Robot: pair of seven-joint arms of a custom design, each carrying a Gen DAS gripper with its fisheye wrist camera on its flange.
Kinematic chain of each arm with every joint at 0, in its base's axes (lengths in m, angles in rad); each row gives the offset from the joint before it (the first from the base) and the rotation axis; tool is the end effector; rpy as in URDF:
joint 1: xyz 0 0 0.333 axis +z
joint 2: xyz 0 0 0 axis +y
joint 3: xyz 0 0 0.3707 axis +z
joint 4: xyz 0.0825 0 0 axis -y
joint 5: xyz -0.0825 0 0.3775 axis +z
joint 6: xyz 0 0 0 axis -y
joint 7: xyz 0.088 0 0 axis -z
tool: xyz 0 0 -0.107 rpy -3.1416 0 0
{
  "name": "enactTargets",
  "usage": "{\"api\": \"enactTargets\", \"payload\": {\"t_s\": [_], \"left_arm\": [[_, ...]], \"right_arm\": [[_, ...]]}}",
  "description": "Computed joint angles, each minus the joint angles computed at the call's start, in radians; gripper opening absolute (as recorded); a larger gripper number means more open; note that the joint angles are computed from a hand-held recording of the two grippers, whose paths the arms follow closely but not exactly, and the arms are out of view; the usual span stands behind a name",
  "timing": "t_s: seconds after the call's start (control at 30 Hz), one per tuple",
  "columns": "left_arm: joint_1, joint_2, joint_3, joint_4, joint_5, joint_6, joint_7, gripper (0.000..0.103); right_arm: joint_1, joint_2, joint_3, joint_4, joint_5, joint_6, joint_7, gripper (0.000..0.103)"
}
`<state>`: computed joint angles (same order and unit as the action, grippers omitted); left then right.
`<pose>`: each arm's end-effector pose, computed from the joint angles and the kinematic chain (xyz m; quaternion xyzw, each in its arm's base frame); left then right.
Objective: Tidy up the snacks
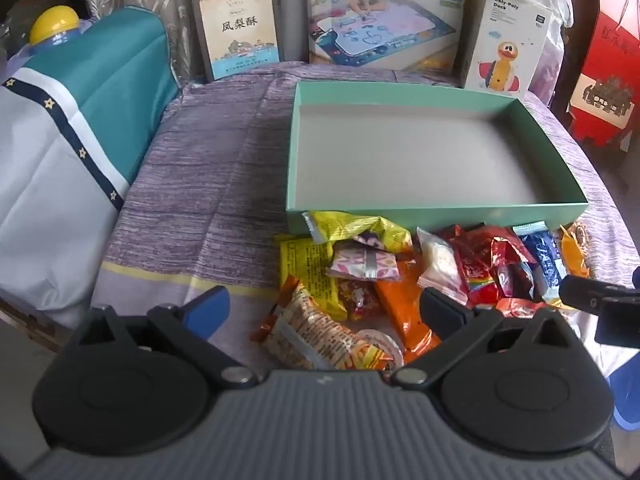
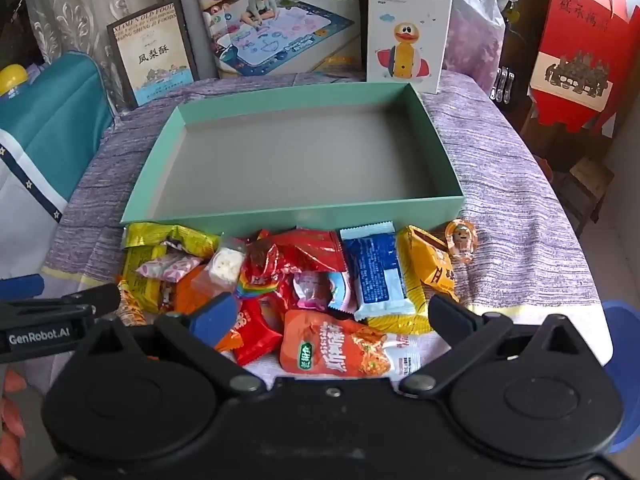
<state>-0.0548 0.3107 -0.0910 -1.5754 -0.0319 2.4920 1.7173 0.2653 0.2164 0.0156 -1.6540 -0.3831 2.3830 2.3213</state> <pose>0.7032 -0.0929 0.5850 -0.5815 0.7563 -0.2293 0.1932 0.6495 0.1824 0.5953 -0.5821 0.7573 -0.2207 0.1973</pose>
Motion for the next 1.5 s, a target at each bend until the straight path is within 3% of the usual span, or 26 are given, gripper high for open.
{"api": "enactTargets", "payload": {"t_s": [1.37, 1.43, 1.5], "left_arm": [[0.024, -0.009, -0.013, -0.003, -0.060, -0.027, 0.057, 0.103], [0.027, -0.006, -0.013, 0.001, -0.069, -0.031, 0.059, 0.103], [0.031, -0.001, -0.012, 0.008, -0.079, -0.040, 0.062, 0.103]], "right_arm": [[-0.008, -0.016, 0.005, -0.007, 0.035, 0.016, 0.009, 0.103], [-0.012, -0.020, 0.005, -0.020, 0.042, 0.040, 0.003, 0.103], [-0.036, -0.035, 0.015, -0.067, 0.105, 0.134, -0.036, 0.103]]}}
